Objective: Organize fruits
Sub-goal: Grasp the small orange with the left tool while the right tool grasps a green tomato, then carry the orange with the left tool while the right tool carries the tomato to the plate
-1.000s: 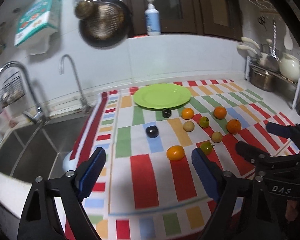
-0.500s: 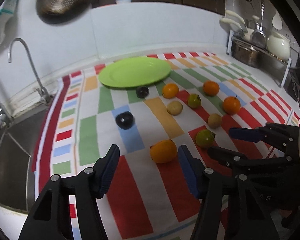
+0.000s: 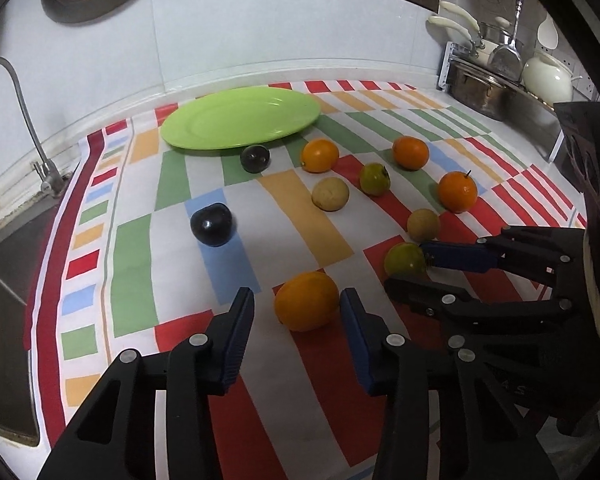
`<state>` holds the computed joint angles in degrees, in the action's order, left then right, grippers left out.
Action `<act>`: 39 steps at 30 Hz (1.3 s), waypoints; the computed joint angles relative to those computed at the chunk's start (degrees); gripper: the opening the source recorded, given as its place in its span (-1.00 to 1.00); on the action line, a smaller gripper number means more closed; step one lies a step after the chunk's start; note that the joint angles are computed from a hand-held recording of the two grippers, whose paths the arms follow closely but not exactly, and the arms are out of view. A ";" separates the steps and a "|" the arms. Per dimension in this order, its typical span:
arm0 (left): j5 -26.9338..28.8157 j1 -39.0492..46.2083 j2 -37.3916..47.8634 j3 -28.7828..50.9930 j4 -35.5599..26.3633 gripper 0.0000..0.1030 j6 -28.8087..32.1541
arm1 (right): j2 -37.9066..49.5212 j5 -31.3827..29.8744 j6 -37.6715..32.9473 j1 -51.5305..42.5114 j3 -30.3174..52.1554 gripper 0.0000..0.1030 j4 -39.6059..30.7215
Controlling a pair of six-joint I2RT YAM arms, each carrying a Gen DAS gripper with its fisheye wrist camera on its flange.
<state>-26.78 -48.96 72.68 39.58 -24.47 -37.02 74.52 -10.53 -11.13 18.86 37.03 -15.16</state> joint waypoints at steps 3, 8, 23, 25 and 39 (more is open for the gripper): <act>1.42 0.41 0.25 -0.29 1.23 -0.29 0.57 | 0.75 -0.63 -0.29 -0.35 0.29 -0.32 0.34; 2.13 0.41 0.66 -0.06 1.47 -0.35 0.32 | 1.05 -2.35 -1.04 -0.93 0.67 -0.43 -0.30; -6.26 -3.53 -4.47 6.40 -11.05 -0.35 -4.32 | -7.08 -6.10 -0.97 -1.80 0.77 -0.43 -3.06; -7.65 -3.58 -4.87 7.58 -11.67 -0.35 -3.60 | -7.72 -6.81 -1.23 -1.93 1.86 -0.43 -3.56; -8.56 5.86 -1.90 13.39 -5.91 -0.35 11.36 | 1.94 -6.57 0.88 -1.26 15.57 -0.43 -2.59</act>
<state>-35.33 -43.11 70.79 52.97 -30.38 -25.66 76.46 -17.10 -10.25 17.60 52.60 -17.76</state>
